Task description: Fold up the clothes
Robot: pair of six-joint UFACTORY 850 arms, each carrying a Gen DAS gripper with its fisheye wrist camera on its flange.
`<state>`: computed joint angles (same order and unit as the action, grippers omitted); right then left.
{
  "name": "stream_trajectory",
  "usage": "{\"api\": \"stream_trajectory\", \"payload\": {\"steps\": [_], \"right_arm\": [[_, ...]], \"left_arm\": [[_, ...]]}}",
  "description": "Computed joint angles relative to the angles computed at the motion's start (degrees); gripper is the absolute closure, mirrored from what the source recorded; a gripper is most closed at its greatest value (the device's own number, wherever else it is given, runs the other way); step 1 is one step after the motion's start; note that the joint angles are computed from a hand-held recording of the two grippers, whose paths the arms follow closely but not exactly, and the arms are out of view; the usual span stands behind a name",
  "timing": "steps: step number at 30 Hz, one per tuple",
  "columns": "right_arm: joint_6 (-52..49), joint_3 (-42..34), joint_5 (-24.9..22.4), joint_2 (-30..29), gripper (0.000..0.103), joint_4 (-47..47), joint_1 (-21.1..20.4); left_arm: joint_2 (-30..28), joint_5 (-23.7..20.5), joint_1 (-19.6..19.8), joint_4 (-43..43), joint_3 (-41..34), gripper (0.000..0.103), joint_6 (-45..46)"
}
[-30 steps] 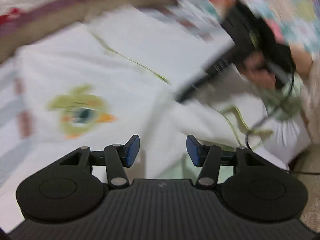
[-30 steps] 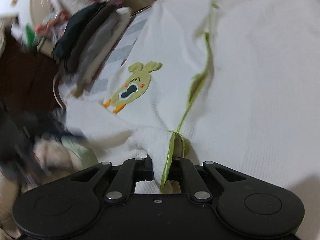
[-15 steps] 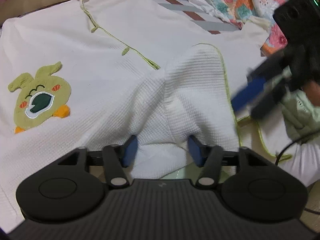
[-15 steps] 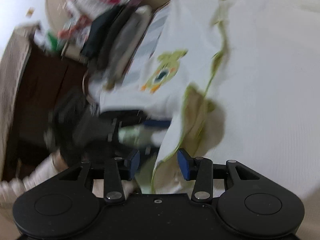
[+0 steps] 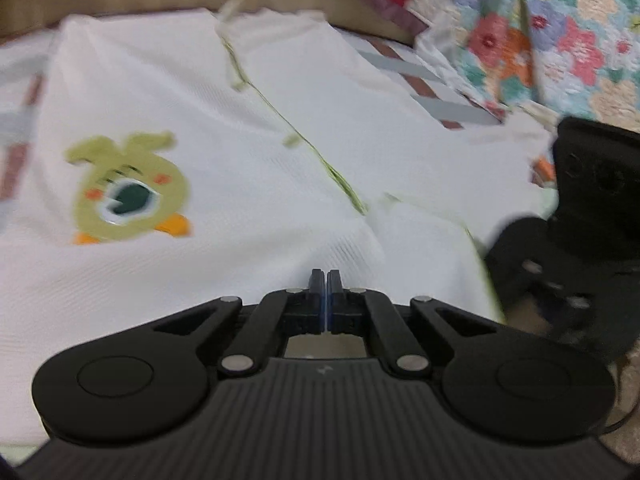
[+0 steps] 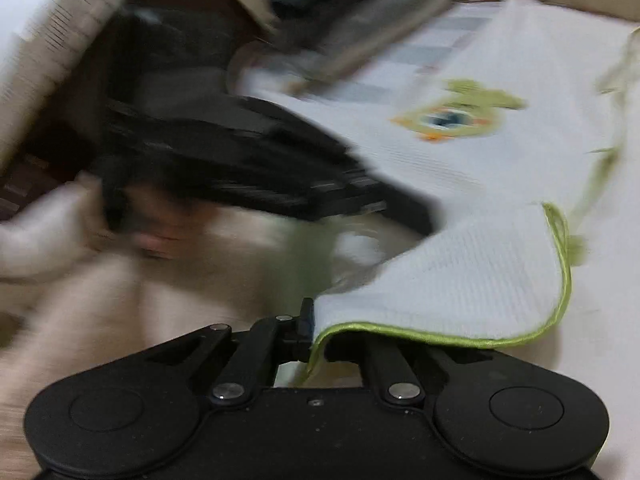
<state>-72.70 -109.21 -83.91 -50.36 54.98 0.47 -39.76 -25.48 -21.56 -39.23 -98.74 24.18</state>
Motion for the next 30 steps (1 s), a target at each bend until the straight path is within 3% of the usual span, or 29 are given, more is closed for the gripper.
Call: {"api": "stream_trajectory", "payload": {"steps": [2, 4, 5, 8, 10, 13, 14, 17, 22, 24, 28, 30], "right_arm": [[0.94, -1.61, -6.1, -0.53, 0.097, 0.52, -0.81], [3.61, -4.59, -11.82, -2.11, 0.097, -0.45, -1.44], [4.39, -5.21, -12.01, -2.35, 0.097, -2.3, -1.38], [4.74, -4.96, -9.88, -2.34, 0.092, -8.14, 0.15], [2.86, -5.04, -10.66, -2.46, 0.087, -10.37, 1.45], [-3.19, -5.67, -13.92, -2.07, 0.072, -13.26, 2.71], [-6.09, -4.82, -13.06, -0.95, 0.064, -14.94, 3.09], [-8.9, -5.53, -11.25, 0.0, 0.063, -15.85, 2.91], [-0.49, -12.97, -10.45, -3.93, 0.063, -5.8, -3.72], [4.93, -15.22, -8.53, -5.14, 0.062, -3.03, -6.45], [11.32, -15.3, -6.69, -4.71, 0.062, -8.28, -7.59], [10.1, -12.96, -6.11, -3.39, 0.062, -10.82, -7.13]], "left_arm": [[3.61, 4.46, -0.32, -2.8, 3.98, 0.1, 3.27], [6.1, 5.78, -0.26, -6.64, 6.56, 0.098, 7.94], [6.82, 5.65, -0.29, -6.04, 7.1, 0.092, 7.81], [4.27, -0.45, -0.58, 4.39, 4.22, 0.078, 0.46], [1.88, -5.45, -0.88, 9.19, 2.19, 0.076, -2.48], [-1.38, -11.83, -1.42, 15.06, -0.65, 0.075, -7.38], [-2.17, -13.26, -1.67, 16.66, -1.59, 0.075, -8.24], [-2.13, -13.64, -2.04, 17.49, -2.26, 0.069, -6.93], [0.64, -9.87, -1.7, 9.37, 0.58, 0.063, 0.53], [1.32, -8.67, -1.77, 5.75, 1.02, 0.056, 2.98], [-1.02, -11.83, -2.44, -1.26, -1.81, 0.053, 7.27], [-2.96, -13.45, -3.69, 2.94, -4.3, 0.053, 4.0]]}}
